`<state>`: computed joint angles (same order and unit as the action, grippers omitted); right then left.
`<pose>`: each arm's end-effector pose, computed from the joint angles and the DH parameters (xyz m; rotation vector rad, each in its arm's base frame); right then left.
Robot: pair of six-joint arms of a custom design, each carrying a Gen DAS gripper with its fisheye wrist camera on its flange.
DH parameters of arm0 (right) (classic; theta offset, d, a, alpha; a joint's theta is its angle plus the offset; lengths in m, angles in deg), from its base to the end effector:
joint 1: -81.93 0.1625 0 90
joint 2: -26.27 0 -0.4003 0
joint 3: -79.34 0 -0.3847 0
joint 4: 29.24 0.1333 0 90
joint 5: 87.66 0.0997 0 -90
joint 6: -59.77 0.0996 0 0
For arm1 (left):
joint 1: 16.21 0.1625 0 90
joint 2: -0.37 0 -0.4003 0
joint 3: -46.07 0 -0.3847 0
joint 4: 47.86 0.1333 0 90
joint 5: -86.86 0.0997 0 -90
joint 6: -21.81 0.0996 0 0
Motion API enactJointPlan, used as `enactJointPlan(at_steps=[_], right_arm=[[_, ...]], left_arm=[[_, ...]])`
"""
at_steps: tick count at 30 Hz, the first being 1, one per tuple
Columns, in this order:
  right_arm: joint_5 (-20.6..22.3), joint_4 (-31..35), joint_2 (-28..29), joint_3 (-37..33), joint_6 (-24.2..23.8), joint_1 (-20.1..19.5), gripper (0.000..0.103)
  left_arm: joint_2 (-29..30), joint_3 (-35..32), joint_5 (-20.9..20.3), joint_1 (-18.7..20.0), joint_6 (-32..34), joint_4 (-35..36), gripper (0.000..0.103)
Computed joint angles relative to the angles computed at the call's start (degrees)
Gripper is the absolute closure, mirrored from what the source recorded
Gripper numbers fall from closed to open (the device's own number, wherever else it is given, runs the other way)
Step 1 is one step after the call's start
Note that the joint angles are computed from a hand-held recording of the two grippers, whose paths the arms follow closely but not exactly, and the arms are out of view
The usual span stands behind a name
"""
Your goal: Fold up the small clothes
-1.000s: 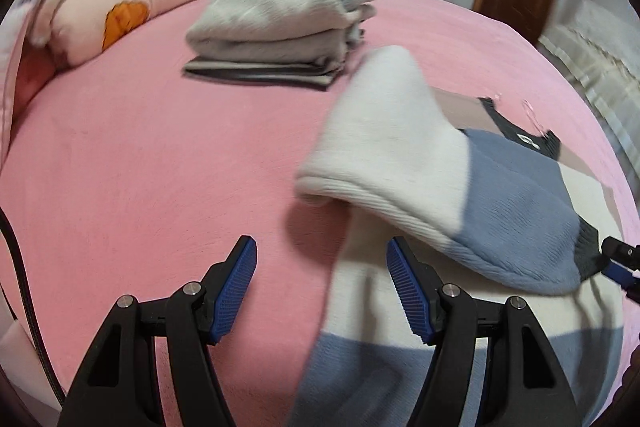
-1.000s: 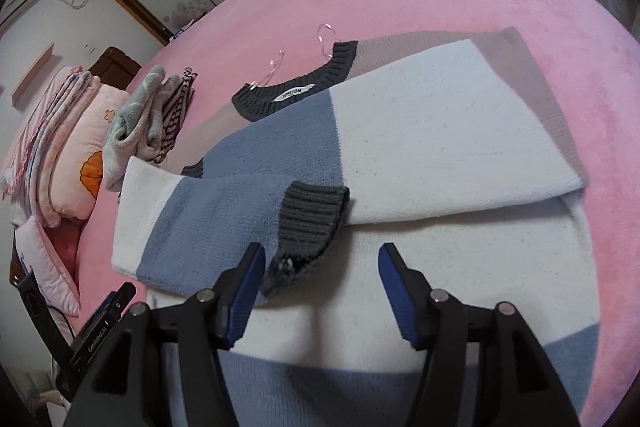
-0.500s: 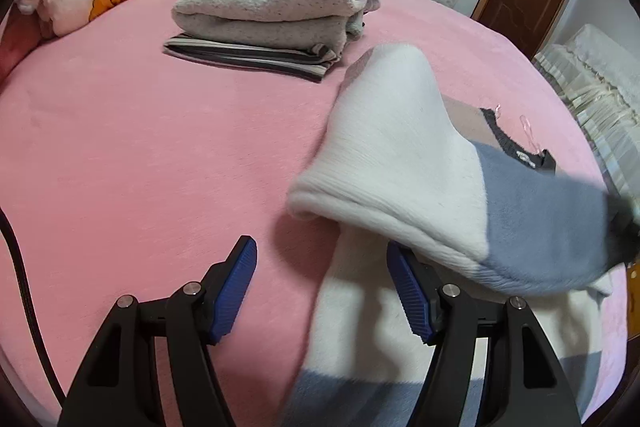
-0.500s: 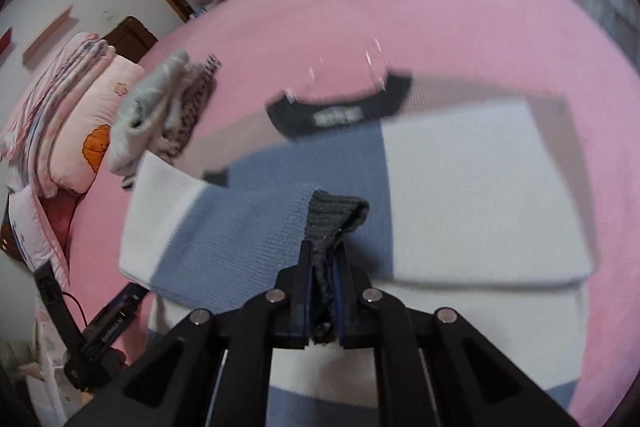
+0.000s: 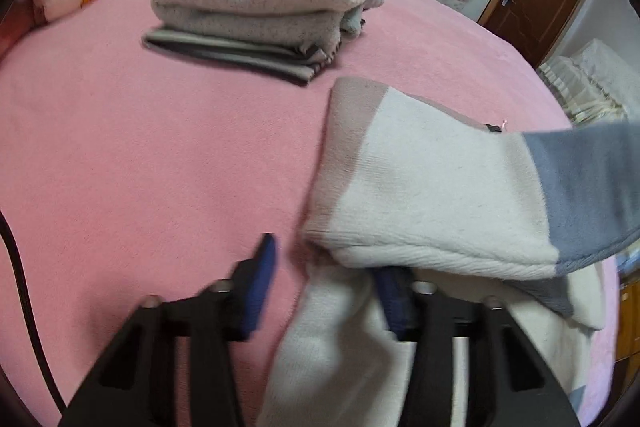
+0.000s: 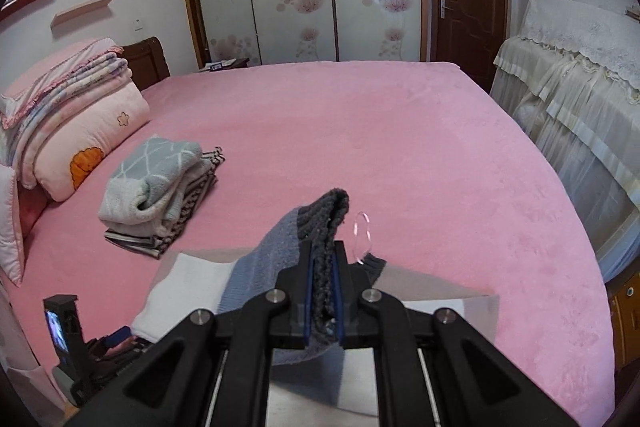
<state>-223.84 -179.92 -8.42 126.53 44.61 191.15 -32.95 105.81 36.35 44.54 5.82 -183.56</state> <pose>0.3288 -0.7565 0.3354 0.2474 -2.2065 1.0075 -0.2186 -0.7928 0.1716 0.1389 2.5315 -0.7461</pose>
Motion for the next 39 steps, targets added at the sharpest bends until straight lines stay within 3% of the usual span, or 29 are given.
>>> enactJointPlan(at_steps=[2, 5, 12, 17, 20, 22, 24, 26, 28, 29, 33, 37, 38, 39], right_arm=[[-0.2, 1.2, -0.5, 0.7, -0.1, -0.9, 0.095], [-1.3, 3.9, -1.2, 1.7, 1.7, -2.3, 0.095], [2.6, 5.8, -6.6, 7.2, 7.6, -3.8, 0.095], [5.8, 11.7, -10.6, 13.0, 13.9, -7.5, 0.095], [3.9, 12.5, -9.6, 14.0, 13.4, -9.2, 0.094], [3.1, 14.5, -9.1, 14.1, 13.7, -10.2, 0.087], [4.3, 17.4, -10.1, 14.7, 17.4, -11.2, 0.082], [10.5, 15.2, -13.8, 18.8, 20.6, -12.7, 0.077], [12.9, 13.0, -16.6, 22.2, 22.7, -13.3, 0.058], [13.8, 10.7, -18.5, 24.9, 23.5, -13.5, 0.055], [16.7, 8.6, -21.7, 29.3, 24.7, -13.9, 0.054], [15.4, 8.6, -20.3, 28.9, 22.9, -13.5, 0.054], [15.2, 8.4, -19.9, 28.8, 22.4, -13.5, 0.055], [14.7, 8.4, -19.4, 28.5, 21.6, -13.4, 0.063]], left_arm=[[0.1, -0.3, -1.2, 0.2, -1.0, 0.2, 0.078], [-0.3, 0.7, -1.0, 0.0, -1.8, -1.9, 0.079], [-1.6, 2.0, -5.8, 1.5, -4.9, -3.9, 0.080], [-1.0, 1.7, -4.0, 0.9, -2.8, -2.9, 0.080], [-0.8, 1.6, -3.5, 0.8, -2.5, -2.2, 0.080], [-0.8, 1.7, -3.4, 0.8, -2.0, -2.0, 0.080], [-1.4, 2.3, -3.6, 0.6, -1.8, -1.7, 0.080], [-1.1, 1.7, -3.8, 0.7, -1.4, -1.4, 0.080], [-1.1, 1.7, -4.1, 0.8, -1.4, -1.5, 0.080], [-1.1, 1.8, -4.1, 0.8, -1.4, -1.7, 0.080], [-1.3, 2.5, -3.7, 0.7, -1.2, -2.5, 0.080], [-1.3, 2.7, -3.7, 0.7, -1.0, -2.4, 0.080], [-1.3, 2.7, -3.7, 0.7, -1.0, -2.3, 0.080], [-1.3, 2.6, -3.7, 0.7, -0.9, -2.2, 0.080]])
